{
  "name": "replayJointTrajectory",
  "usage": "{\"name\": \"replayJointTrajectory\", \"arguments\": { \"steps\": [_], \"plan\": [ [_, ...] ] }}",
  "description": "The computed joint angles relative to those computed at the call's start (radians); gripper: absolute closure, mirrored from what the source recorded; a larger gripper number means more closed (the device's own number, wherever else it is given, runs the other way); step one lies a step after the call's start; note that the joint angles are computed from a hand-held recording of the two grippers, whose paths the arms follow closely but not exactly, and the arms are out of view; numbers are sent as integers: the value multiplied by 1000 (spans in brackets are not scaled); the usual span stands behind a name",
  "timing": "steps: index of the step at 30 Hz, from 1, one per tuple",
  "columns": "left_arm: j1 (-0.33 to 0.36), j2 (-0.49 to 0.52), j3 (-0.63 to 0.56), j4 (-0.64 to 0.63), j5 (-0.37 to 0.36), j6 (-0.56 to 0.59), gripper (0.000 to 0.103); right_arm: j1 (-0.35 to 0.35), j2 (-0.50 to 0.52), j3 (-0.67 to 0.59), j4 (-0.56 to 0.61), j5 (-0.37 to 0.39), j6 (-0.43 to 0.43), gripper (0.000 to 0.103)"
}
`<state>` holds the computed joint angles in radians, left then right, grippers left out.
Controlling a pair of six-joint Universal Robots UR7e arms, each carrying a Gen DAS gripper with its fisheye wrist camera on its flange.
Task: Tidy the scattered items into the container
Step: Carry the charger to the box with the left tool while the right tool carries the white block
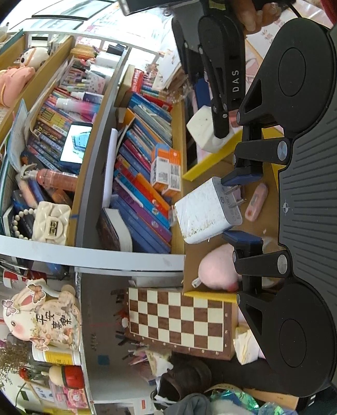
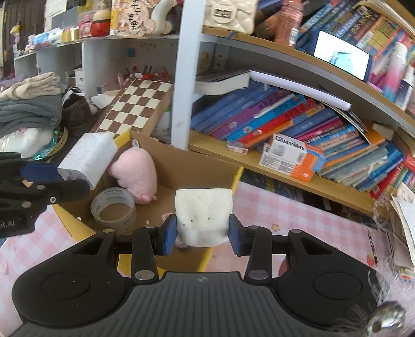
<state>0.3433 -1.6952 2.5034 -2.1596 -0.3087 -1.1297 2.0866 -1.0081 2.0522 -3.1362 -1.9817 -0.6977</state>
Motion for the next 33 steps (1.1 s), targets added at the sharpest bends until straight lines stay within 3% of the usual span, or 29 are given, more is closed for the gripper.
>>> {"name": "replayJointTrajectory", "arguments": {
  "steps": [7, 24, 33],
  "plan": [
    [44, 6, 12, -82, -2, 55, 68, 4, 60, -59, 21, 7, -15, 64],
    [199, 126, 11, -449, -73, 312, 68, -14, 182, -166, 125, -1, -38, 64],
    [262, 167, -5, -507, -118, 363, 68, -31, 235, -207, 169, -6, -54, 64]
  ]
}}
